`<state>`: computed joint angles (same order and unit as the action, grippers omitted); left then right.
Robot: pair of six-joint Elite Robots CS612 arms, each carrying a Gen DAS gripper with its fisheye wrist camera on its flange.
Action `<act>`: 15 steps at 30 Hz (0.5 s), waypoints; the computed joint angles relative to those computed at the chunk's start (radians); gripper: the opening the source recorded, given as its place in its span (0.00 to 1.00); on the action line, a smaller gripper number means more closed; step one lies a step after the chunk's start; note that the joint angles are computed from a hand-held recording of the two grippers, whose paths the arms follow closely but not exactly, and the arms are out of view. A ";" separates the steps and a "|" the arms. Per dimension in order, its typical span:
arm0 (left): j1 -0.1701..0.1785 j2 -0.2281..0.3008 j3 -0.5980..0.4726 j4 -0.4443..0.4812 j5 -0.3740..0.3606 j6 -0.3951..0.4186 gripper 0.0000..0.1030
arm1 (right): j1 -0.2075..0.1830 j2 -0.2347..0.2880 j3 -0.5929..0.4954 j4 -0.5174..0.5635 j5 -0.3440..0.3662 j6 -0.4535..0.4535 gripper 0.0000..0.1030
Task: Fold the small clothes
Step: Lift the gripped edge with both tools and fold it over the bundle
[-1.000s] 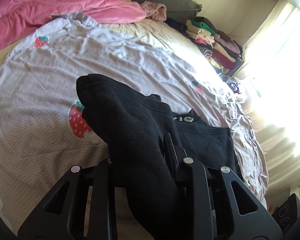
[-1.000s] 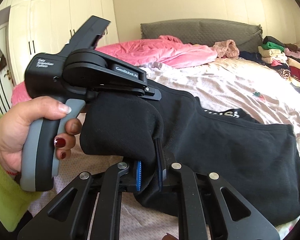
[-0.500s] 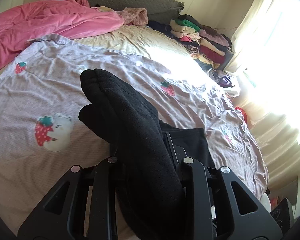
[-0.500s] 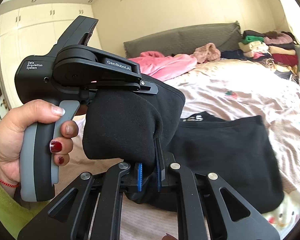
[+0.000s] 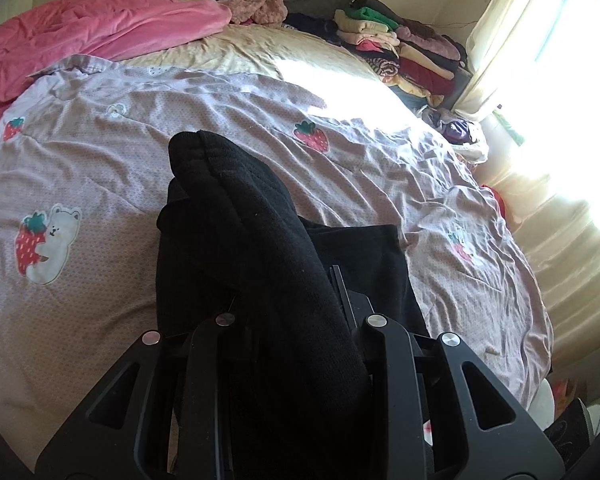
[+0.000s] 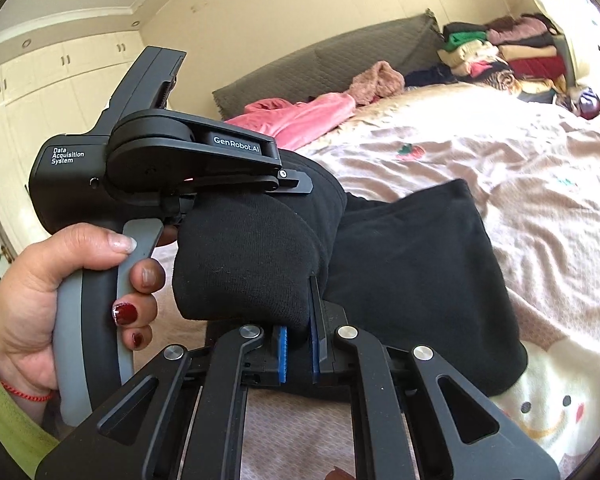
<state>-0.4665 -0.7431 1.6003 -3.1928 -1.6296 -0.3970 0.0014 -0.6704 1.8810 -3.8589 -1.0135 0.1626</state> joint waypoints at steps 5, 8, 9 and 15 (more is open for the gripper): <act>-0.013 0.008 -0.007 -0.012 -0.012 0.002 0.23 | -0.009 0.000 0.015 -0.012 -0.008 0.000 0.07; -0.012 0.019 -0.007 -0.054 -0.071 -0.009 0.47 | -0.014 0.001 0.023 -0.009 -0.021 -0.002 0.07; -0.007 0.023 -0.003 -0.083 -0.114 -0.015 0.49 | -0.015 0.001 0.025 -0.007 -0.026 -0.001 0.07; 0.012 0.012 0.044 -0.175 -0.124 -0.022 0.70 | -0.025 0.000 0.037 0.028 -0.073 0.004 0.07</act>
